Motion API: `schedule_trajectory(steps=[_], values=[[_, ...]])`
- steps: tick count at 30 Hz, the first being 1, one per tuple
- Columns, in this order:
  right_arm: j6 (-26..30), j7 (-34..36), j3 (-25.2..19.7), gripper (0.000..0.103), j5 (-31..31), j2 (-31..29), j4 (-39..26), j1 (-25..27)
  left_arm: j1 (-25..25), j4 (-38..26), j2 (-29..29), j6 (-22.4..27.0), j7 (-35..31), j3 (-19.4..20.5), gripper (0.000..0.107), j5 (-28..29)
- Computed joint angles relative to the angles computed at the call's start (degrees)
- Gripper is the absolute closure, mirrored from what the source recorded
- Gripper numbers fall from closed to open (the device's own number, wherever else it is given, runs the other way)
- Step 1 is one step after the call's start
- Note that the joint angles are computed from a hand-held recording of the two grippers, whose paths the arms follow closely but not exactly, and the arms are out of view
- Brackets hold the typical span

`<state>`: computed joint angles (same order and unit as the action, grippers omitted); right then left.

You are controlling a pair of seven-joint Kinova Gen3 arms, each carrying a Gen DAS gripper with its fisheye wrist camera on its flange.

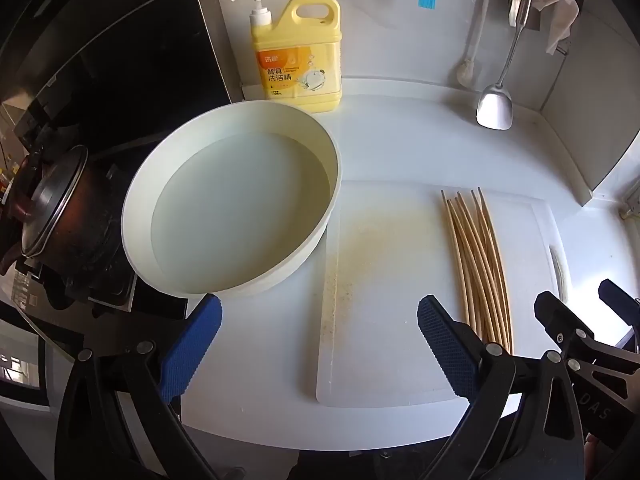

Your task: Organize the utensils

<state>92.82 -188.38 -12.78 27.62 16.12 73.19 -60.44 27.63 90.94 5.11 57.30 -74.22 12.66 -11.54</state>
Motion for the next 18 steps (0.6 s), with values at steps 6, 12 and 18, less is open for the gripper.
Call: schedule_trajectory(steps=[6,12,18], values=[[0.0,0.0,0.0,0.009,0.2,-0.1,0.2,-0.1,0.1,0.0,0.0,0.0,0.1,0.0,0.011,0.0],[-0.2,0.1,0.0,0.009,0.0,-0.3,0.5,0.2,0.1,0.0,0.0,0.0,0.2,0.0,0.011,0.0],[0.1,-0.2,-0.2,0.009,0.1,-0.1,0.1,-0.1,0.1,0.1,0.0,0.0,0.2,0.0,0.011,0.0]])
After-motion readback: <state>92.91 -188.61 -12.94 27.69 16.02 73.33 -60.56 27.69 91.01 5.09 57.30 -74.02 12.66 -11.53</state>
